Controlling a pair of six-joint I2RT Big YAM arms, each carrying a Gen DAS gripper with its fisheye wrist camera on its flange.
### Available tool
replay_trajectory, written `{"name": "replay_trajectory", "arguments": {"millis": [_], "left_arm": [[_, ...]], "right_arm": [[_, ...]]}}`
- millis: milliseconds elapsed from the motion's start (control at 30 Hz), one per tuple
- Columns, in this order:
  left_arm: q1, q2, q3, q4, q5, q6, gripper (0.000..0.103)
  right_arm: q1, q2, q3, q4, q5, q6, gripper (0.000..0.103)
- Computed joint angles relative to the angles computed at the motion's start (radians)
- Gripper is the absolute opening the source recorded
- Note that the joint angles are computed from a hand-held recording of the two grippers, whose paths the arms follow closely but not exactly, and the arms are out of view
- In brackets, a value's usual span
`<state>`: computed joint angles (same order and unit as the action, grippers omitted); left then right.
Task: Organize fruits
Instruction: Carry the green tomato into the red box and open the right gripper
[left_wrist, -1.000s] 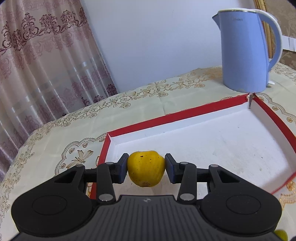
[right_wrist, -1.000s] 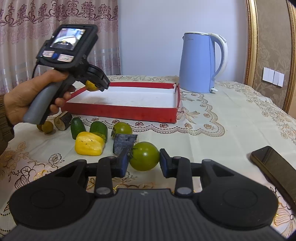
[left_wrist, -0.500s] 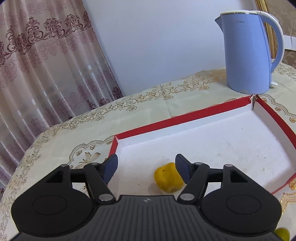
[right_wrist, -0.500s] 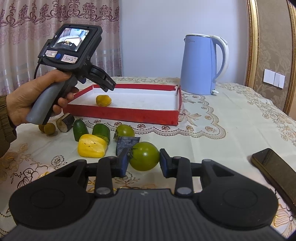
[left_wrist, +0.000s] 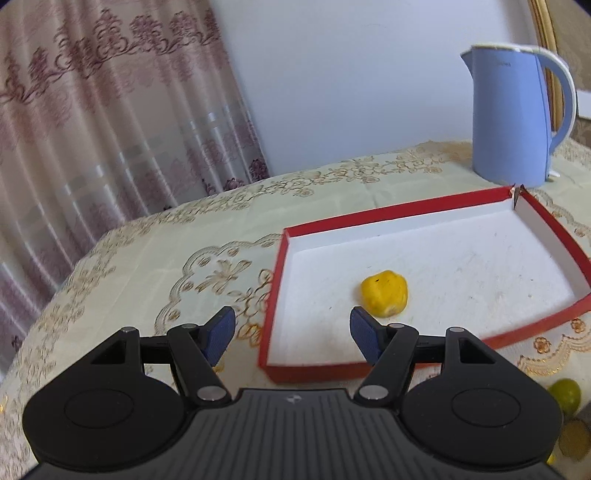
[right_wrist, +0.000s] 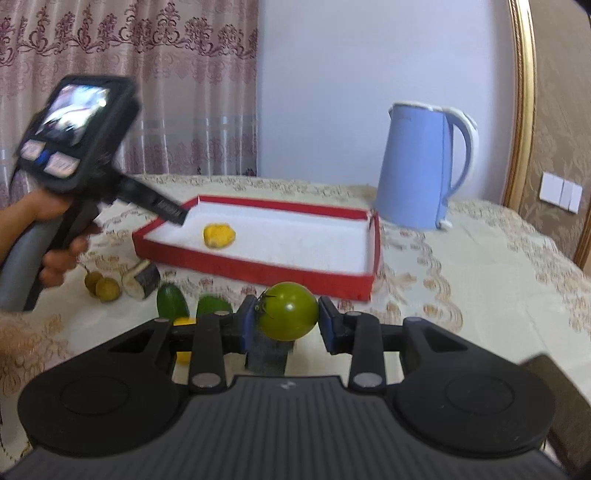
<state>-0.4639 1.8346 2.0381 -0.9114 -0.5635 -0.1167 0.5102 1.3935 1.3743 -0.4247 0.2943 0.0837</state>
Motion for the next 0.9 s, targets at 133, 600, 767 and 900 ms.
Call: {"name": "replay_trajectory", "arguments": {"millis": [133, 600, 767, 900], "left_arm": [[0.004, -0.062, -0.078, 0.015, 0.009, -0.043, 0.071], [-0.015, -0.286, -0.385, 0.075, -0.035, -0.171, 0.075], [-0.027, -0.333, -0.446, 0.085, -0.040, -0.171, 0.075], [-0.030, -0.366, -0.492, 0.098, -0.044, -0.163, 0.075]], "right_arm": [[-0.024, 0.049, 0.075, -0.009, -0.026, -0.018, 0.033], [-0.072, 0.279, 0.389, -0.132, -0.060, -0.032, 0.033], [-0.097, 0.403, 0.560, -0.240, -0.073, 0.003, 0.033], [-0.121, 0.517, 0.728, -0.349, -0.078, 0.048, 0.033]]}}
